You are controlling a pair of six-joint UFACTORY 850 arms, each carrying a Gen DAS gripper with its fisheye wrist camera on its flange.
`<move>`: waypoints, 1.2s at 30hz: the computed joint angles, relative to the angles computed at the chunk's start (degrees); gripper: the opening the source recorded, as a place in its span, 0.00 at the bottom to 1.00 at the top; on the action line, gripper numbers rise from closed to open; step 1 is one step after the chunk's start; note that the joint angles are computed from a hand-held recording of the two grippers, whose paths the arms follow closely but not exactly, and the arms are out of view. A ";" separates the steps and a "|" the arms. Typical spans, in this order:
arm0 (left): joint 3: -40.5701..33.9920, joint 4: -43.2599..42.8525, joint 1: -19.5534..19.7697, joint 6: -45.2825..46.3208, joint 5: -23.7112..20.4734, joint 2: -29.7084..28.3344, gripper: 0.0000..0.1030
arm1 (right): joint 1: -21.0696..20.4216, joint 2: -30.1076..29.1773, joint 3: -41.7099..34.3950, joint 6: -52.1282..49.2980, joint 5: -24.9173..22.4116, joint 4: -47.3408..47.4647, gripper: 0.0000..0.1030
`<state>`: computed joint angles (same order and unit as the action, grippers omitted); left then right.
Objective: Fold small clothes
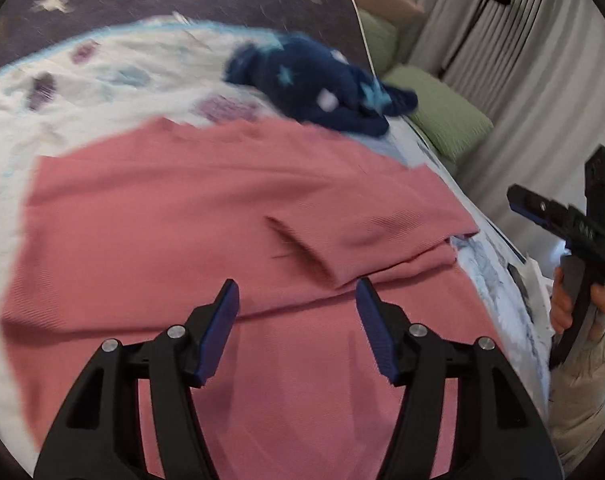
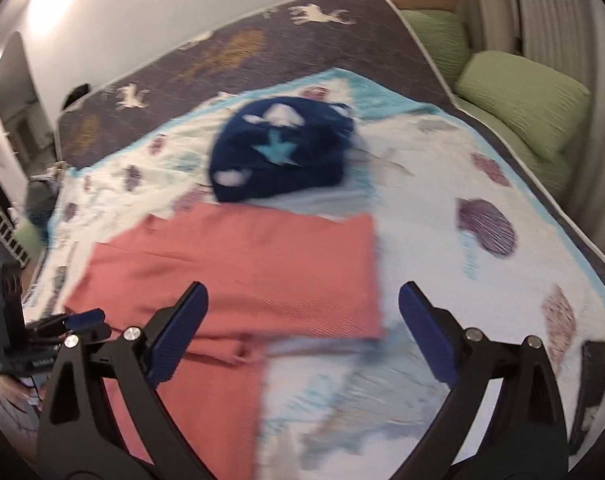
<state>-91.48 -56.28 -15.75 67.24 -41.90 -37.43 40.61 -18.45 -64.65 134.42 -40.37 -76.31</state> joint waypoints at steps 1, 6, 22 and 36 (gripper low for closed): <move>-2.29 2.04 -0.86 -2.86 -1.10 -1.72 0.52 | -0.19 0.30 0.98 1.24 0.33 0.13 0.95; -11.88 -0.25 -1.47 -9.72 -7.51 -6.19 0.03 | -0.15 1.04 3.41 3.93 0.36 0.62 0.95; -3.67 0.15 5.25 -8.78 7.96 -1.02 0.63 | 0.07 -6.99 -5.87 -13.24 1.65 7.30 0.95; -12.88 0.61 3.74 -9.23 0.59 -6.75 0.05 | -0.20 -10.27 -10.33 -19.83 -0.53 12.01 0.94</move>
<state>-104.37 -55.67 -12.01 58.01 -41.32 -44.18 40.41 -28.72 -74.97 114.59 -40.91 -64.30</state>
